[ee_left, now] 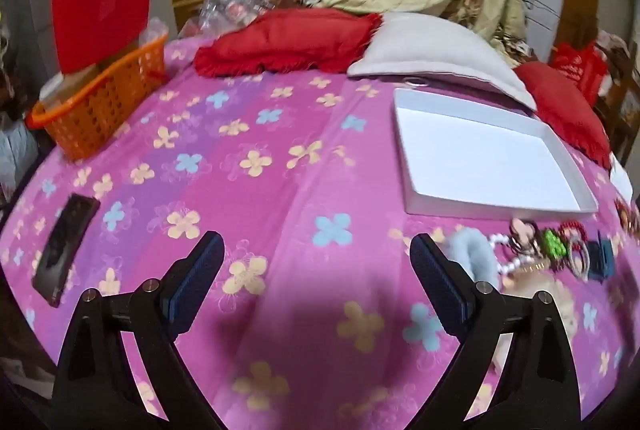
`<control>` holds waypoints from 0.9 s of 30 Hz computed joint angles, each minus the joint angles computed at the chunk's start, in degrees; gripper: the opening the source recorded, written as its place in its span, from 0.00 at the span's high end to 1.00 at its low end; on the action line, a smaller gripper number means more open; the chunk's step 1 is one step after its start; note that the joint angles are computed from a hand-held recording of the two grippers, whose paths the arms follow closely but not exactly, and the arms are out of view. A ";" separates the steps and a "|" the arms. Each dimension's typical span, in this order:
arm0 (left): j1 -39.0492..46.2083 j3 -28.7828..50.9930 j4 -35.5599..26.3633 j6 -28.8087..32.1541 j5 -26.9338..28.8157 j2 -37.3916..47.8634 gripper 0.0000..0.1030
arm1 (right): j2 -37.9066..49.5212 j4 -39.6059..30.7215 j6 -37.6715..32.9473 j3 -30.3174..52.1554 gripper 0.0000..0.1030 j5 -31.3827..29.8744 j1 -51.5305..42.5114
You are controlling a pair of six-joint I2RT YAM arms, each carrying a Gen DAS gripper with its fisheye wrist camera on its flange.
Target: Organize jewelry
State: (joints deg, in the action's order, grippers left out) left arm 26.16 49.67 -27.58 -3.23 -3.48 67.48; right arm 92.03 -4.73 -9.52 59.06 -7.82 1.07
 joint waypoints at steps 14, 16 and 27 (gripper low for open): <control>1.12 -4.66 15.13 8.08 -12.83 4.01 0.08 | -19.38 9.02 0.88 -16.52 0.04 4.97 6.52; 3.79 -2.70 18.00 9.42 -13.14 7.38 0.08 | -20.50 8.53 0.63 -16.69 0.04 5.17 5.89; 8.18 9.06 26.19 10.03 -16.08 27.90 0.08 | -27.35 2.73 -1.99 -16.23 0.04 10.08 3.83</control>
